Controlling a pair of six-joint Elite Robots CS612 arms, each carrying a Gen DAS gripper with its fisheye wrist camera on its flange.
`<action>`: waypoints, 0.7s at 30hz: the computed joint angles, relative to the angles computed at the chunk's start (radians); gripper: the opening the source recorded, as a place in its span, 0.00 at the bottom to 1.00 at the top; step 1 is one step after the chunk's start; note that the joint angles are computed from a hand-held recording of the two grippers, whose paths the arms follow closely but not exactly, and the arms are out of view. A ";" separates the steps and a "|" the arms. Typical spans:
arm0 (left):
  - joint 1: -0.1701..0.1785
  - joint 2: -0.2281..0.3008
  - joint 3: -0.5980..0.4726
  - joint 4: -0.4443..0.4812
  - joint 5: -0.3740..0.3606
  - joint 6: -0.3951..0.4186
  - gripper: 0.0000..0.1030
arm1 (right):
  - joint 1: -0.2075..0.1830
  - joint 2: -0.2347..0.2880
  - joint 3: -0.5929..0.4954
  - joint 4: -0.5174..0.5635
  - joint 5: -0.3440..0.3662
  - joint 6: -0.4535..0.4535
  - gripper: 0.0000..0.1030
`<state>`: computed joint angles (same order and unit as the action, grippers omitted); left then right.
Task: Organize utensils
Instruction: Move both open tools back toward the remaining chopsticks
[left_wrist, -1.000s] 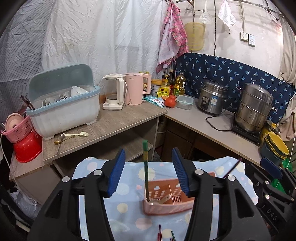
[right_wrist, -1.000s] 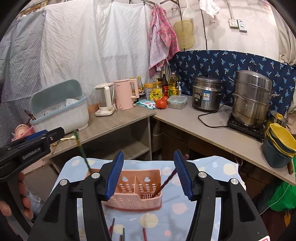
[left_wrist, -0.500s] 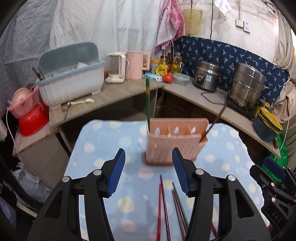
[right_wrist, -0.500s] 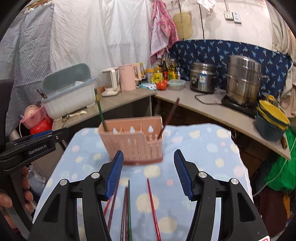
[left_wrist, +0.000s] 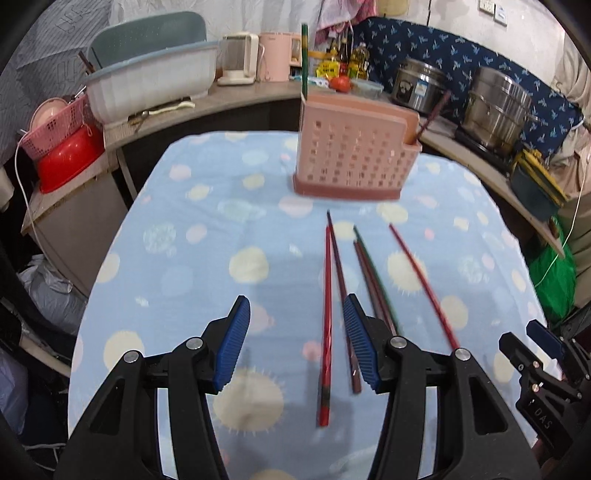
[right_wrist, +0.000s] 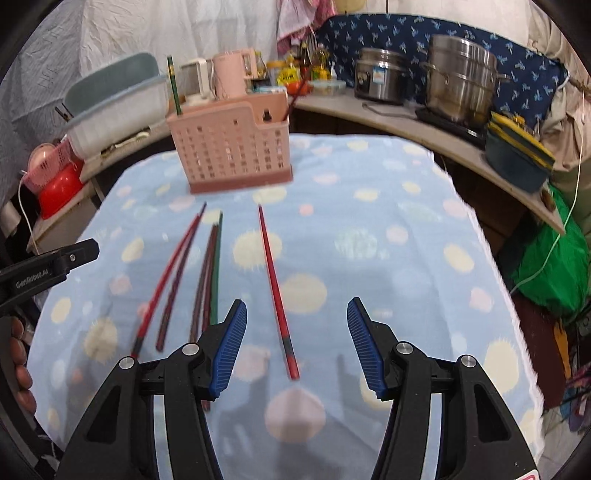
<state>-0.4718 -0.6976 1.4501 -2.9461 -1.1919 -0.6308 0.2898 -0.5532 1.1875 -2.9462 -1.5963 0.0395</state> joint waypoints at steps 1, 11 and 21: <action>-0.001 0.001 0.006 0.004 -0.009 -0.006 0.49 | -0.001 0.001 0.007 0.010 0.000 0.004 0.53; -0.011 0.014 0.040 0.019 -0.065 -0.017 0.49 | 0.003 0.026 -0.002 0.063 0.002 0.009 0.45; -0.011 0.023 0.045 0.040 -0.089 -0.018 0.49 | 0.009 0.066 -0.067 0.109 -0.009 -0.013 0.30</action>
<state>-0.4824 -0.6748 1.4947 -2.9065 -1.2812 -0.6485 0.2991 -0.4869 1.1202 -2.8373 -1.6054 0.0263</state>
